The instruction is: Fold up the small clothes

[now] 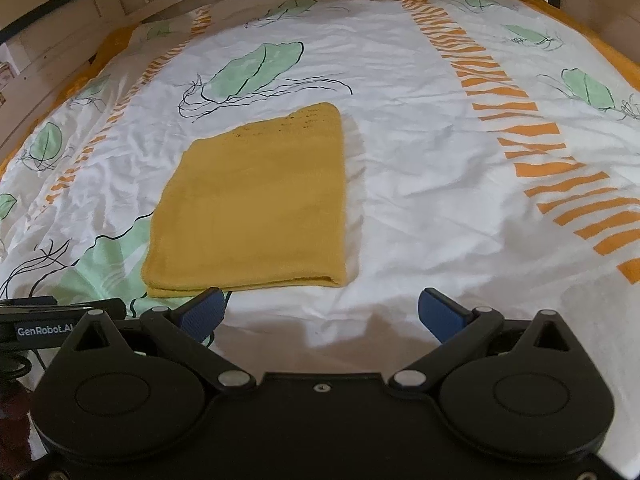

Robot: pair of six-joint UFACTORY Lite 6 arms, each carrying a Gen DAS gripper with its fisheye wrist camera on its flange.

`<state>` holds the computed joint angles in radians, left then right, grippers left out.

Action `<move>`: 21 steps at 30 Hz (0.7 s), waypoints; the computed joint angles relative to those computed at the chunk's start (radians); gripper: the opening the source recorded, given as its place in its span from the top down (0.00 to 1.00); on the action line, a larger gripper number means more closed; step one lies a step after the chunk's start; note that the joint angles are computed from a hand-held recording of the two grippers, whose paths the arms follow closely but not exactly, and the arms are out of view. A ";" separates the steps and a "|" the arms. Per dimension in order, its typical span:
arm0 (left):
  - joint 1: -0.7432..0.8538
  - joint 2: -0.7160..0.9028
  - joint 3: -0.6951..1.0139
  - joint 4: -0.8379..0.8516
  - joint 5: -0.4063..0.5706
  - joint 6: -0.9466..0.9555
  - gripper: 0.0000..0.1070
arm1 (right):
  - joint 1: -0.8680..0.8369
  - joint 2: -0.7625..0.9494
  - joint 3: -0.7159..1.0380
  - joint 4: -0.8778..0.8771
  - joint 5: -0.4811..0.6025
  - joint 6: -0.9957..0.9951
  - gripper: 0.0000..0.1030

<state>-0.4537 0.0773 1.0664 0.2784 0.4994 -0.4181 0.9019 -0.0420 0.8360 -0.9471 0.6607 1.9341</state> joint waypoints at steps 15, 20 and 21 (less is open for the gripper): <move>0.006 -0.012 0.012 -0.001 0.009 0.014 0.05 | -0.002 -0.014 -0.014 -0.004 -0.005 0.014 0.00; 0.000 -0.003 0.023 0.000 0.020 0.013 0.05 | -0.001 -0.014 -0.014 -0.005 -0.005 0.017 0.00; 0.000 -0.001 0.024 -0.003 0.020 0.018 0.05 | -0.001 -0.011 -0.011 -0.006 -0.007 0.018 0.00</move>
